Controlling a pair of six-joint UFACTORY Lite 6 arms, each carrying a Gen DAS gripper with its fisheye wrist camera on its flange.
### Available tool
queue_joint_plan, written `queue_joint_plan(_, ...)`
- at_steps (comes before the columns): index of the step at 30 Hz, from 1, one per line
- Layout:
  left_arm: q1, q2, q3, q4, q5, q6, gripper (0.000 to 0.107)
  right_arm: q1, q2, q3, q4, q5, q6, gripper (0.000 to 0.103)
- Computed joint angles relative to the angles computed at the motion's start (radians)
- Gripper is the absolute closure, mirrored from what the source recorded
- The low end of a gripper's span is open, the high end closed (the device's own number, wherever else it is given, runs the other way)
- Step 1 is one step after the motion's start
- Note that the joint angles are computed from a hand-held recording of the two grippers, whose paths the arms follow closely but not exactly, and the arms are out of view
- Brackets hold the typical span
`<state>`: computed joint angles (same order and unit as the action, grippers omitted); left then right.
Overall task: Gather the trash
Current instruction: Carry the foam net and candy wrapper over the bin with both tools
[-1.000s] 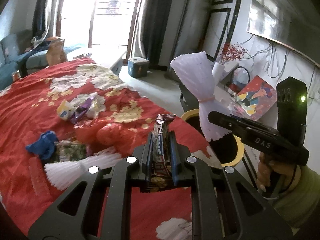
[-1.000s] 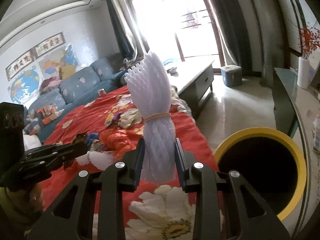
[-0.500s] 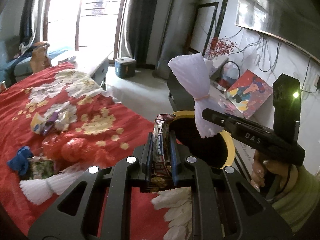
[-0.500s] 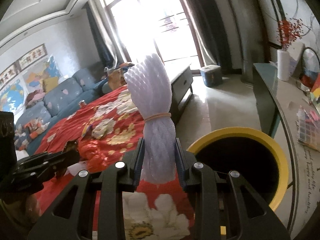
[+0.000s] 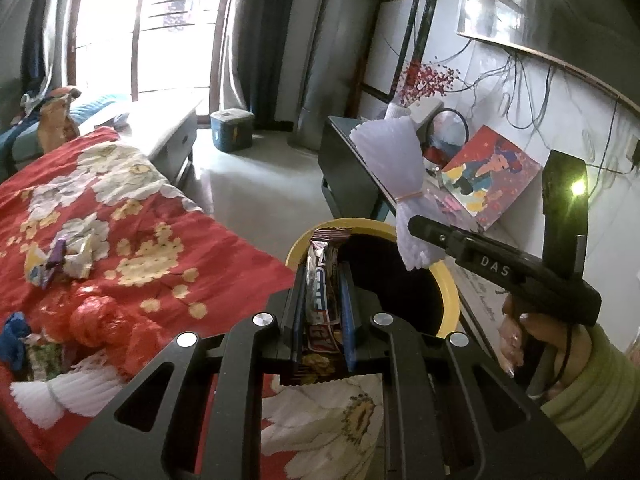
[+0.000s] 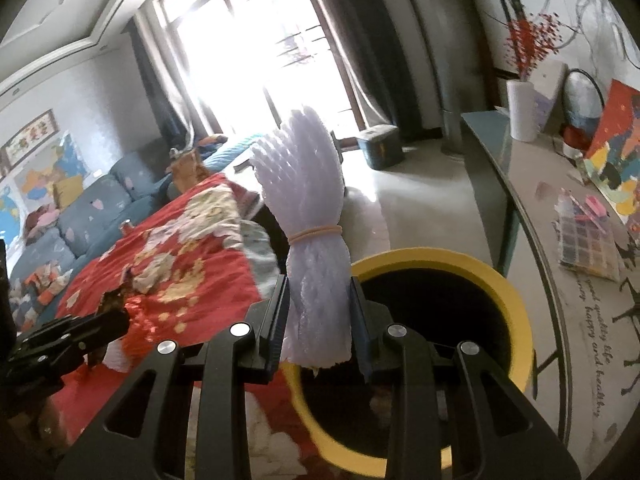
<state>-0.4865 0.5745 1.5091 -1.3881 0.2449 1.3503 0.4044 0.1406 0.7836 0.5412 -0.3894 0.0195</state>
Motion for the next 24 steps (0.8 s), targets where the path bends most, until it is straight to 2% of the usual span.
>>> queue_joint_plan(15,-0.058,0.217,0.248,0.179,0.039,-0.205,0.096,-0.154,0.061,-0.042,-0.271,0.005,0.247,0.075)
queue_joint_plan(24,-0.075,0.398,0.487,0.457,0.099,-0.499,0.096,-0.209,0.112,-0.039,-0.393,0.012,0.357,0.073)
